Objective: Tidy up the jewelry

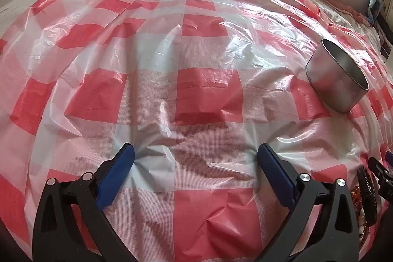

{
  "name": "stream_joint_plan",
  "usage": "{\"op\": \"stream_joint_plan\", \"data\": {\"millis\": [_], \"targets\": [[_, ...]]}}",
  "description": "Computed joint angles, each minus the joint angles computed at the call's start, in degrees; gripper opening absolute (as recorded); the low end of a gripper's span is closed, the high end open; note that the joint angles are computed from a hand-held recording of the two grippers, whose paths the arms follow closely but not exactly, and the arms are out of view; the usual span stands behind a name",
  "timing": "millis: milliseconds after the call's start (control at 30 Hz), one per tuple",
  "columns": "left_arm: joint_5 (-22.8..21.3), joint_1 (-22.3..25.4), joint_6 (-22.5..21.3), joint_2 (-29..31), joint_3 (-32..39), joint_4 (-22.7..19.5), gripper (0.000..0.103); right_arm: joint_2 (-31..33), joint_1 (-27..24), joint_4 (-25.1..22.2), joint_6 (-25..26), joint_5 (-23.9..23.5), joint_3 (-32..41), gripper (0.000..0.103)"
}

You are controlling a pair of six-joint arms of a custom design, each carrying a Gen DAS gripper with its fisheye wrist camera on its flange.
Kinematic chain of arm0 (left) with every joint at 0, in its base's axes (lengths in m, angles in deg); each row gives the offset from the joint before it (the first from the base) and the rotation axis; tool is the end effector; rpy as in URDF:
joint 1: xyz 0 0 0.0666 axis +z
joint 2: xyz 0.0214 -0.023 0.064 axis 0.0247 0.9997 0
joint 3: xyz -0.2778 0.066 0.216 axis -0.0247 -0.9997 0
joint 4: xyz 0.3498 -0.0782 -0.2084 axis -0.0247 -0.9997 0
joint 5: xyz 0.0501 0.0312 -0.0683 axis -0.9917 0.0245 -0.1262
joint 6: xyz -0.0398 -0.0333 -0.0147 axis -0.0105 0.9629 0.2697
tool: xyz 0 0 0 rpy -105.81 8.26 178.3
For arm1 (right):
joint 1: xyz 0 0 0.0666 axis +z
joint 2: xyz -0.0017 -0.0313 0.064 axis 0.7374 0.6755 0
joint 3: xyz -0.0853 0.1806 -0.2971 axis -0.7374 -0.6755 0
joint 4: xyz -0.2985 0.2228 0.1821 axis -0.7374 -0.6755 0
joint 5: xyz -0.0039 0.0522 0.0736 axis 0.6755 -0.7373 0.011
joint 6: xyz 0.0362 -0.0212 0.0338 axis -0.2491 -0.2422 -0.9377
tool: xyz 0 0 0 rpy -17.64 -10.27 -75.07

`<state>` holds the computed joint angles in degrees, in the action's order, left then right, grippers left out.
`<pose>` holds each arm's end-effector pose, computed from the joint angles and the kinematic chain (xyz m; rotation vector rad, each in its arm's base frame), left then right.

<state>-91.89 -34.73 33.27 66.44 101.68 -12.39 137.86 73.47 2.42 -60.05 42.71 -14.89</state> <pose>0.4661 -0.3277 0.4122 -0.0191 2.5407 -0.0572 0.3897 0.1741 0.3922 0.2433 2.4869 -0.1120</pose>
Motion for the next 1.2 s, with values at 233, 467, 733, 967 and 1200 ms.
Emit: {"op": "stream_joint_plan", "data": {"millis": [233,467,733,967,1200], "targets": [[-0.3,0.0,-0.2,0.1,0.1,-0.2,0.096,0.0,0.0,0.3,-0.2,-0.4,-0.1,0.097],[-0.3,0.1,-0.2,-0.1,-0.1,-0.1,0.096,-0.2,-0.1,0.6,-0.3,-0.7,-0.2,0.097],[-0.5,-0.1,-0.2,0.2,0.3,-0.5,0.096,-0.1,0.0,0.5,-0.4,-0.6,-0.1,0.097],[0.6,-0.4,0.3,0.7,2.2,-3.2,0.096,-0.1,-0.1,0.6,-0.4,-0.8,-0.1,0.097],[0.4,-0.9,-0.1,0.4,1.9,-3.4,0.096,-0.2,-0.2,0.7,-0.3,-0.9,-0.3,0.097]]}}
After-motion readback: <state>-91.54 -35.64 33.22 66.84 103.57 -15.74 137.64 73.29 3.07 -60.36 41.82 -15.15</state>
